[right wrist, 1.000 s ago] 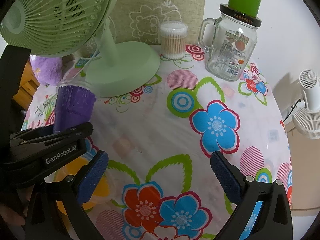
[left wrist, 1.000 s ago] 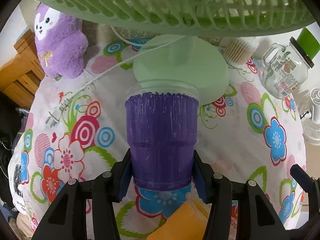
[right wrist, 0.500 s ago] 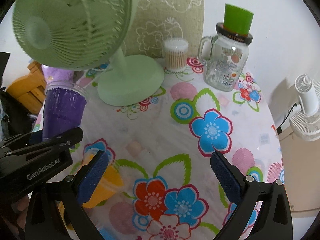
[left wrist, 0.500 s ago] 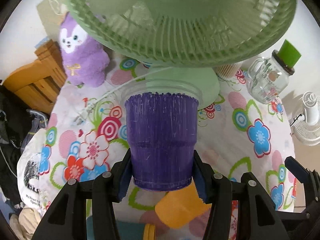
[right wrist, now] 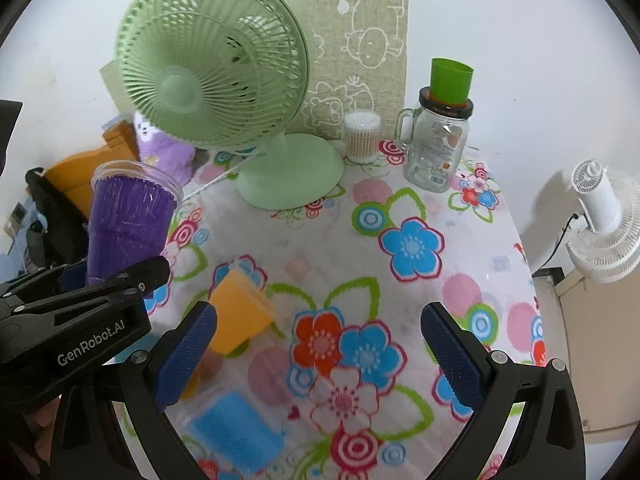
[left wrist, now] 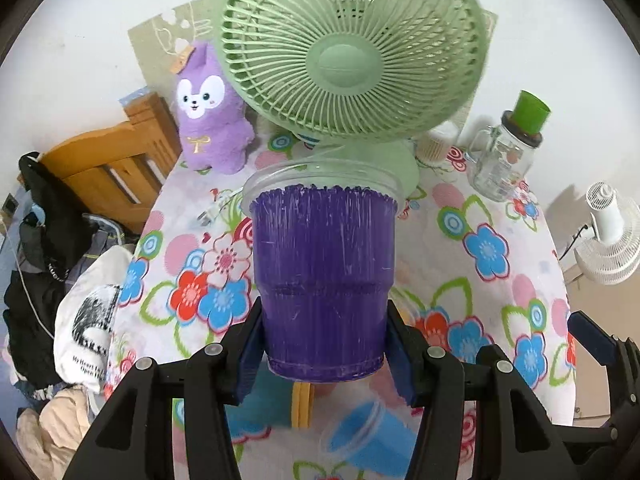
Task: Flip cup upside down
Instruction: 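Lift the purple cup with the left gripper and carry it toward the blue cup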
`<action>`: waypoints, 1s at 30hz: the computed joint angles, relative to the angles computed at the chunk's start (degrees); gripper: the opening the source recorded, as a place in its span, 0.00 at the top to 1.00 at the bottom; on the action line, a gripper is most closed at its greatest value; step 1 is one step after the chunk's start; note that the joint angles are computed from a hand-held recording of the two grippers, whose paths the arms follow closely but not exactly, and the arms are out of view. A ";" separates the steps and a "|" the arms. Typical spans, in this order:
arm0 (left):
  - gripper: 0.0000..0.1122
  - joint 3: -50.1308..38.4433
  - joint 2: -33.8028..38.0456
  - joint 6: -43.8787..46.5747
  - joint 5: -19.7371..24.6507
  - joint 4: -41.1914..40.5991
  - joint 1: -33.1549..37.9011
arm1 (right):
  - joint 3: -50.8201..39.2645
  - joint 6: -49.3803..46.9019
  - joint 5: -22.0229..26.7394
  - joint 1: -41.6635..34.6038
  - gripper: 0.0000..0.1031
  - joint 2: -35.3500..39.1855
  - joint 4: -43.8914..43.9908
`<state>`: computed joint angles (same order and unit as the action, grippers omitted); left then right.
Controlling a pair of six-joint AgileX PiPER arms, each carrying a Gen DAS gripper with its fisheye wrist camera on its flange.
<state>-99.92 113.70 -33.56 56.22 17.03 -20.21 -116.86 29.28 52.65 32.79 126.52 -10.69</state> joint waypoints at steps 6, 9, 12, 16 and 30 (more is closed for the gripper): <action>0.50 11.71 -9.21 -6.14 -1.71 3.57 -3.80 | 14.26 2.81 -4.51 2.39 0.00 -9.83 -2.21; 0.50 16.87 -13.26 -8.51 -2.25 4.88 -5.38 | 20.17 4.46 -5.89 4.00 0.00 -14.10 -3.48; 0.50 21.54 -16.68 -10.19 -2.73 5.38 -6.63 | 24.66 6.63 -6.75 5.71 0.00 -17.20 -5.02; 0.50 26.85 -20.88 -10.78 -3.44 5.48 -7.96 | 30.27 11.93 -6.33 9.18 0.00 -21.33 -8.87; 0.50 43.69 -28.09 -12.44 -10.77 3.99 -10.79 | 44.62 29.36 -8.16 18.11 0.00 -26.83 -16.30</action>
